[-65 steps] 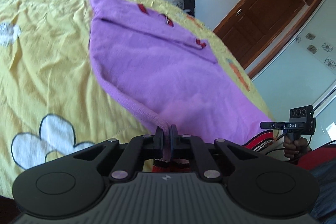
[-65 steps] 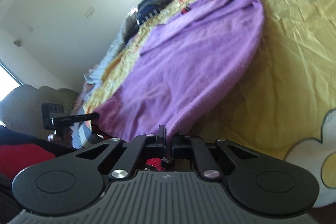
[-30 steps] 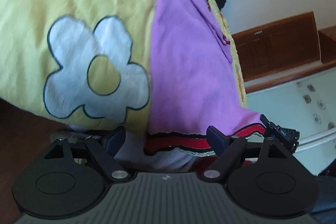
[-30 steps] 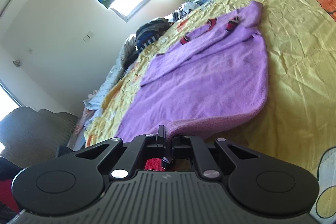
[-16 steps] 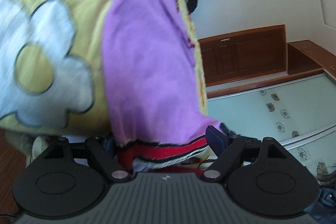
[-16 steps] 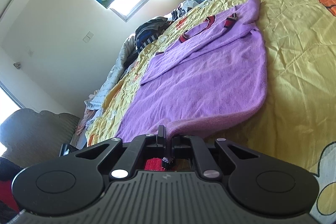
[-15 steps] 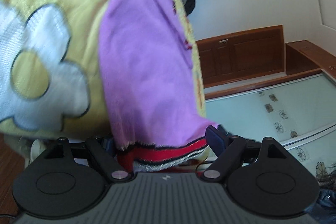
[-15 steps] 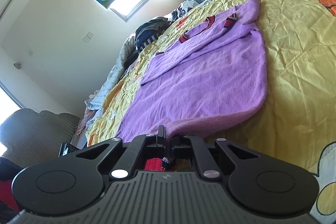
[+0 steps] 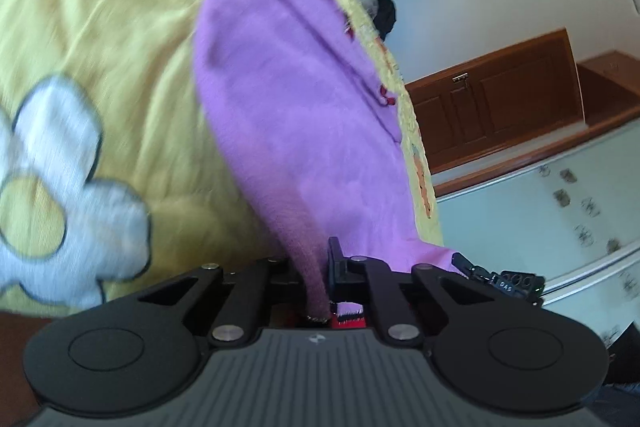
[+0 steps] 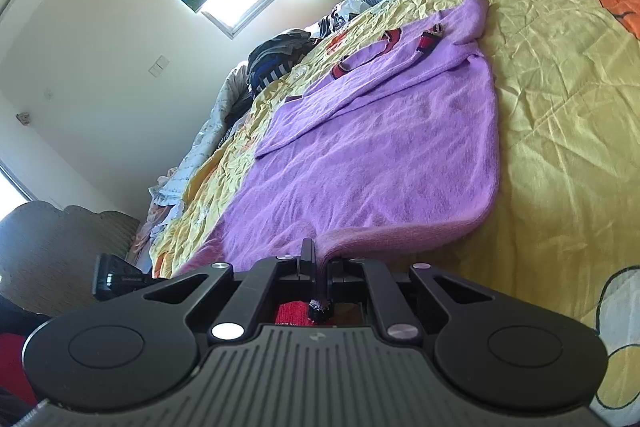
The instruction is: Fold small clothes
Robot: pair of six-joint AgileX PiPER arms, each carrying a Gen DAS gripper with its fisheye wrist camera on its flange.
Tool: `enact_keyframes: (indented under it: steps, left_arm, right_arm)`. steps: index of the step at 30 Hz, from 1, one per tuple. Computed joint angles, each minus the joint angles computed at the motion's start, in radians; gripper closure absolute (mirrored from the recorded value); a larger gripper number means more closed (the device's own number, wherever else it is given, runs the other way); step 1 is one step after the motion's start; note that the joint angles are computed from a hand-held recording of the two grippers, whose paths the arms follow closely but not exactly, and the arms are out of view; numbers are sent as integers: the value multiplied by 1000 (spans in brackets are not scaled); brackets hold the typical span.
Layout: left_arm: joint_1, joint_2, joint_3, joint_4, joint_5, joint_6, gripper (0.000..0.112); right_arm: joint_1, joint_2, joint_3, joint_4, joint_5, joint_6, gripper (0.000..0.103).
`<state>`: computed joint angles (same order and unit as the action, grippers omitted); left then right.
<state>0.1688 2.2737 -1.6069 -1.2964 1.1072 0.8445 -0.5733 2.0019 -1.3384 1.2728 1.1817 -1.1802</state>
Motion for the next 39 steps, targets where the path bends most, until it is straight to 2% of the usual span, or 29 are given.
enact_keyframes:
  steps: [5, 16, 23, 29, 32, 37, 39]
  left_arm:
    - [-25, -92, 41, -51, -92, 134, 104]
    - [-94, -124, -29, -96, -243, 191, 105]
    - [-110, -87, -123, -137, -317, 165, 106]
    - [-122, -42, -210, -110, -384, 87, 106]
    - [-131, -23, -246, -86, -419, 54, 106]
    - [-136, 30, -348, -38, -435, -19, 106]
    - [-139, 66, -426, 65, -424, -134, 106]
  right_arm:
    - [8, 5, -18, 27, -4, -7, 92]
    - [30, 47, -100, 130, -101, 11, 92]
    - [56, 87, -179, 191, -169, 13, 93]
    - [74, 116, -219, 224, -235, 23, 93]
    - [84, 139, -247, 218, -261, 48, 92]
    - [106, 181, -315, 179, -293, 96, 92]
    - [110, 198, -341, 173, -298, 110, 92]
